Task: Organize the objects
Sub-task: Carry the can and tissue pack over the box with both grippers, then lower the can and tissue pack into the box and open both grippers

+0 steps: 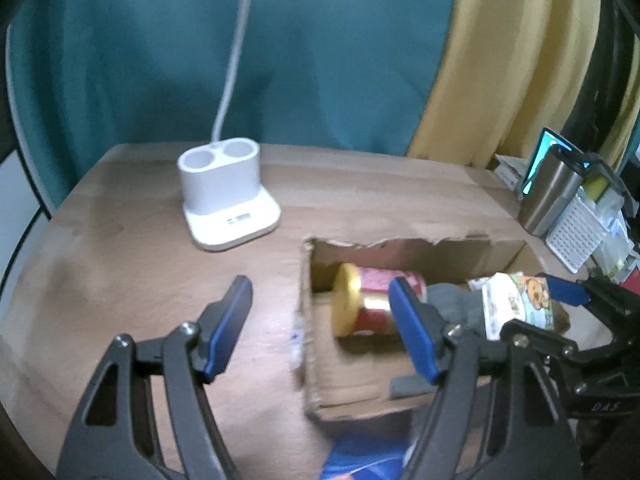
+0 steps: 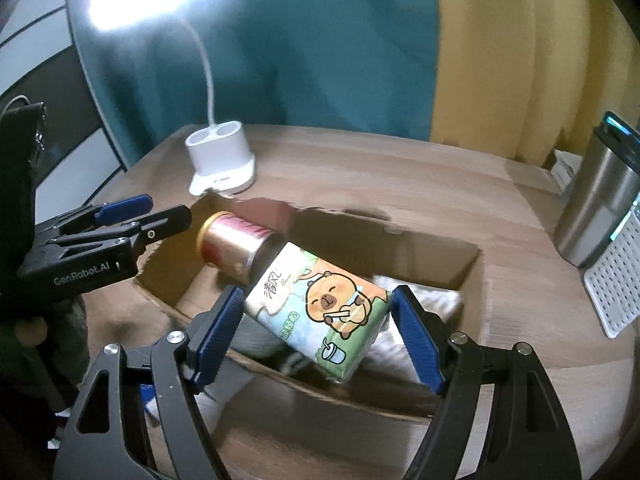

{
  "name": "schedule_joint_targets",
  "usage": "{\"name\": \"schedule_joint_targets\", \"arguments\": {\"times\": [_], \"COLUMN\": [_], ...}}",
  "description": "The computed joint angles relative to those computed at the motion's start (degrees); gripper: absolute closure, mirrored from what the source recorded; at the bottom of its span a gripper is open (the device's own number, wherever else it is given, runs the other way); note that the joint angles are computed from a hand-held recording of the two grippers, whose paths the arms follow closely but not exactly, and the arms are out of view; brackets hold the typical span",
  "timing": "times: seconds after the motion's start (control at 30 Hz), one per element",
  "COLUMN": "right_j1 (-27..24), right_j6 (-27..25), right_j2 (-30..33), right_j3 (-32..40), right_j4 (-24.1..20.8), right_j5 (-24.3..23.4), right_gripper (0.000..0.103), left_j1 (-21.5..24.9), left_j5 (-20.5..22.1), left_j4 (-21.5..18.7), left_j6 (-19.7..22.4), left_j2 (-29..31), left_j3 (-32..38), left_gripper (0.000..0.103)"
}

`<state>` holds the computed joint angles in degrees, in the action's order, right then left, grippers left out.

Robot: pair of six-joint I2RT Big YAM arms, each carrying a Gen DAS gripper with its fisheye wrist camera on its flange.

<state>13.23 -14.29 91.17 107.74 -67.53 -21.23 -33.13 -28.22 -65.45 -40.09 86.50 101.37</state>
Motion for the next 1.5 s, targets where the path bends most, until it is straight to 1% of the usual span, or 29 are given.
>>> {"name": "schedule_joint_targets", "arguments": {"times": [0.2, 0.37, 0.57, 0.77, 0.9, 0.97, 1.07, 1.13, 1.17, 1.2, 1.33, 1.5], "right_j1": [2.91, 5.28, 7.55, 9.35, 9.94, 10.32, 10.39, 10.08, 10.0, 9.93, 9.18, 7.56], "right_j6": [0.02, 0.65, 1.17, 2.0, 2.2, 2.13, 3.26, 3.96, 4.11, 4.15, 5.31, 7.84], "right_j2": [0.23, 1.23, 3.05, 5.32, 6.69, 7.03, 7.78, 8.0, 8.02, 8.05, 6.86, 8.78], "right_j3": [0.38, 1.24, 3.08, 5.4, 6.77, 6.95, 7.84, 8.18, 8.22, 8.44, 7.4, 9.51], "right_j4": [-0.49, -1.18, -2.76, -4.57, -6.32, -6.66, -7.6, -7.93, -7.92, -8.18, -5.21, -6.27], "right_j5": [1.0, 1.54, 1.32, 1.79, 0.63, 0.85, 0.5, -0.82, -1.22, -1.18, 0.53, -1.28], "right_gripper": [0.024, 0.024, 0.024, 0.024, 0.023, 0.022, 0.022, 0.021, 0.015, 0.014, 0.013, 0.014], "left_j1": [1.22, 2.29, 3.34, 3.9, 4.18, 4.27, 4.45, 4.57, 4.6, 4.62, 4.7, 4.63], "left_j5": [-0.06, 0.67, 1.47, 2.95, 4.16, 4.53, 4.91, 5.1, 5.19, 5.28, 5.75, 6.4], "left_j4": [1.39, 2.05, 2.53, 2.93, 3.46, 3.77, 4.14, 4.27, 4.3, 4.42, 5.16, 5.2], "left_j6": [-0.81, -1.43, -1.57, -1.88, -1.84, -1.76, -1.65, -1.69, -1.79, -1.83, -1.35, -1.16], "left_j2": [-3.6, -6.06, -8.01, -8.75, -8.8, -8.88, -8.95, -8.82, -8.78, -8.79, -8.5, -7.95], "left_j3": [-4.79, -8.03, -10.84, -12.63, -13.38, -13.65, -13.97, -14.03, -14.03, -14.08, -13.99, -13.76], "left_gripper": [0.031, 0.031, 0.031, 0.031, 0.031, 0.031, 0.031, 0.031, 0.031, 0.031, 0.031, 0.031]}}
